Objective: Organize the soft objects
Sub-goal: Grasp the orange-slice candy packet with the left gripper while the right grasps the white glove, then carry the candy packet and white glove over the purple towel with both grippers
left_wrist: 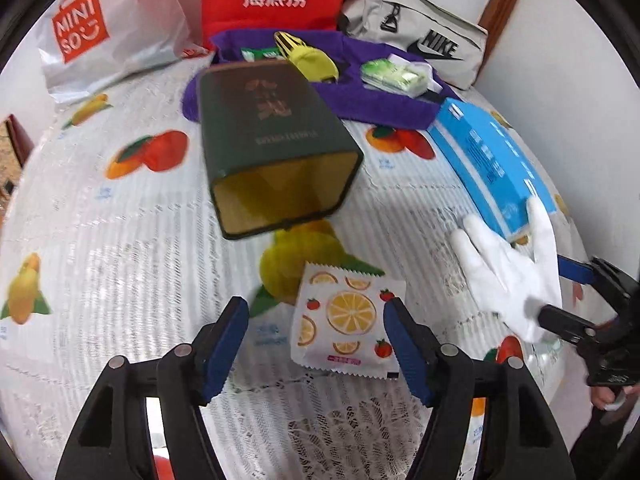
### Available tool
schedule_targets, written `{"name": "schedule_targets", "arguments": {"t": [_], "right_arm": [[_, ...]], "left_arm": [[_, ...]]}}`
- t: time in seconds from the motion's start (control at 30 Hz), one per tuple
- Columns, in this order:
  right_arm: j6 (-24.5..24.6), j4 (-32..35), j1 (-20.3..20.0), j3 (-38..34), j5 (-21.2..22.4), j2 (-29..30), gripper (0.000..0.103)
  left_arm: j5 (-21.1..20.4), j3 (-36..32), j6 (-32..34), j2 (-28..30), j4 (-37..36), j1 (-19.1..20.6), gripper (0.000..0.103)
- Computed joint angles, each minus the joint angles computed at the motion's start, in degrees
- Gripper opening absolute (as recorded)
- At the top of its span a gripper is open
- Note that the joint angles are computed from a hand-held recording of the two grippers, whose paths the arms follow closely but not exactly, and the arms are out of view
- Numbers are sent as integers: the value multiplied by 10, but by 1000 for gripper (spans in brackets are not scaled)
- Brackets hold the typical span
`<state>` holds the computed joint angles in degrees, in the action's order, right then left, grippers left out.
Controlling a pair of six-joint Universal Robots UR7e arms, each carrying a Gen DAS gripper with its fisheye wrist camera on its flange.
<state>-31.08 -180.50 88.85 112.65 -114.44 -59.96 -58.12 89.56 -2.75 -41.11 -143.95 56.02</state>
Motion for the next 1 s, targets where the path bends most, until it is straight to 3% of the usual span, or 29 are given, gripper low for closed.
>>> {"name": "schedule_targets", "arguments": {"t": [0.17, 0.23, 0.3, 0.37, 0.43, 0.5, 0.53, 0.63, 0.73, 0.77, 0.8, 1.0], "right_arm": [[5, 18, -7, -15, 8, 24, 79], [5, 20, -7, -23, 6, 35, 79], [-17, -19, -1, -22, -7, 49, 78], [-35, -49, -1, -18, -9, 57, 70], [-50, -88, -1, -13, -20, 65, 39], [-59, -109, -2, -8, -28, 65, 21], [-52, -101, -6, -4, -19, 57, 14], [-47, -92, -15, 17, 0, 36, 11], [-46, -107, -19, 41, 0, 22, 10], [-41, -110, -21, 47, 0, 18, 10], [-37, -114, -23, 54, 1, 12, 10], [-23, -130, -30, 72, -5, -4, 10]], "left_arm": [[-8, 4, 54, 9, -13, -4, 77], [12, 6, 74, 17, -12, -13, 82], [42, 11, 89, 25, -18, -22, 83], [68, 22, 105, 31, -43, -29, 84], [59, 26, 99, 30, -57, -27, 83], [61, 32, 105, 29, -74, -27, 77], [58, 37, 109, 27, -84, -27, 64], [51, 42, 119, 24, -99, -28, 46], [47, 47, 116, 21, -111, -27, 39], [44, 50, 116, 20, -115, -27, 24], [40, 52, 111, 18, -118, -26, 18], [7, 63, 74, 3, -118, -21, 13]]}}
